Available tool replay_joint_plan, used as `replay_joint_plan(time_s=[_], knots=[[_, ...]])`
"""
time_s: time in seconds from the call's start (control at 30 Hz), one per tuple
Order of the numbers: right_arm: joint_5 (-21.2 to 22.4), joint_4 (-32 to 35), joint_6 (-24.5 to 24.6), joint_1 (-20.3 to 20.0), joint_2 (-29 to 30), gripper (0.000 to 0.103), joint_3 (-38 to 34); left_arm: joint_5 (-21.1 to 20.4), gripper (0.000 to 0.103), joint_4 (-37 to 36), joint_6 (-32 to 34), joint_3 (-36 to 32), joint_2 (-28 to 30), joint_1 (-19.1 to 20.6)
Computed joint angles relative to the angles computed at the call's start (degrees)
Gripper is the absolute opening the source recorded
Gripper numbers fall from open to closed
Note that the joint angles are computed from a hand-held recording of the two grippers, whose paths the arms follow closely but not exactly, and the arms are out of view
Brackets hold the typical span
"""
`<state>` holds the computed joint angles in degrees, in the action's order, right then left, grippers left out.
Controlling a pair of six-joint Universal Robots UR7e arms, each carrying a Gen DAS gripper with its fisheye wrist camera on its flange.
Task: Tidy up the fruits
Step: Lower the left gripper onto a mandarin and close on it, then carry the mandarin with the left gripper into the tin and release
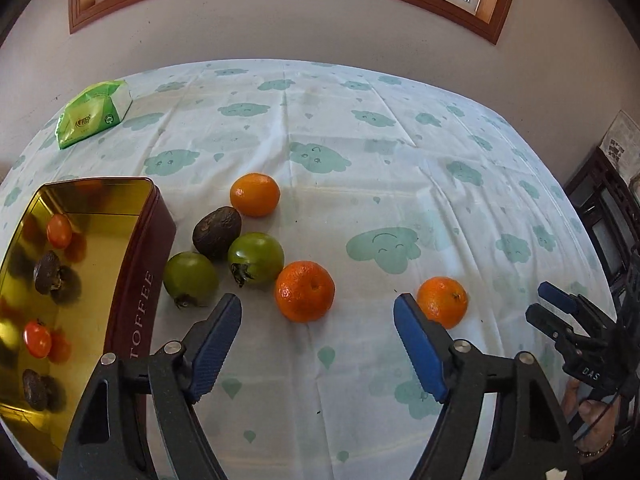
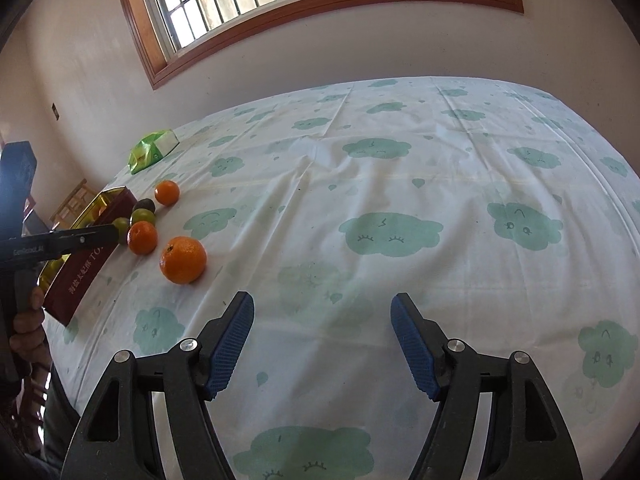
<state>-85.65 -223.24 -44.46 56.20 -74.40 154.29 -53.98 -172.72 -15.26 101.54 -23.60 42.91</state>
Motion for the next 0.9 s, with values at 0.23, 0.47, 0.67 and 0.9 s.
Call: replay_joint_plan(time_s=[0.23, 0.47, 0.67, 0.9], knots=[[4.21, 0.77, -1.1, -1.94, -1.2, 0.074, 0.86, 2.72, 0.049, 4.65, -2.72, -4.82, 3.61, 0.85], [4.86, 0.29, -0.14, -2.44, -1.24, 0.075, 0.59, 0.51, 0.03, 0.97, -5.82, -1.91, 2.84, 1.32], [4.21, -0.67, 0.2, -2.03, -0.71, 0.077, 0.46, -3.52, 0.03, -3.9, -10.58, 7.17, -1.79, 0.41], [2.58, -1.91, 0.65, -1.35, 0.14, 0.081, 0.17, -3.66, 0.03, -6.88, -12.4, 14.67, -6.45, -2.04]])
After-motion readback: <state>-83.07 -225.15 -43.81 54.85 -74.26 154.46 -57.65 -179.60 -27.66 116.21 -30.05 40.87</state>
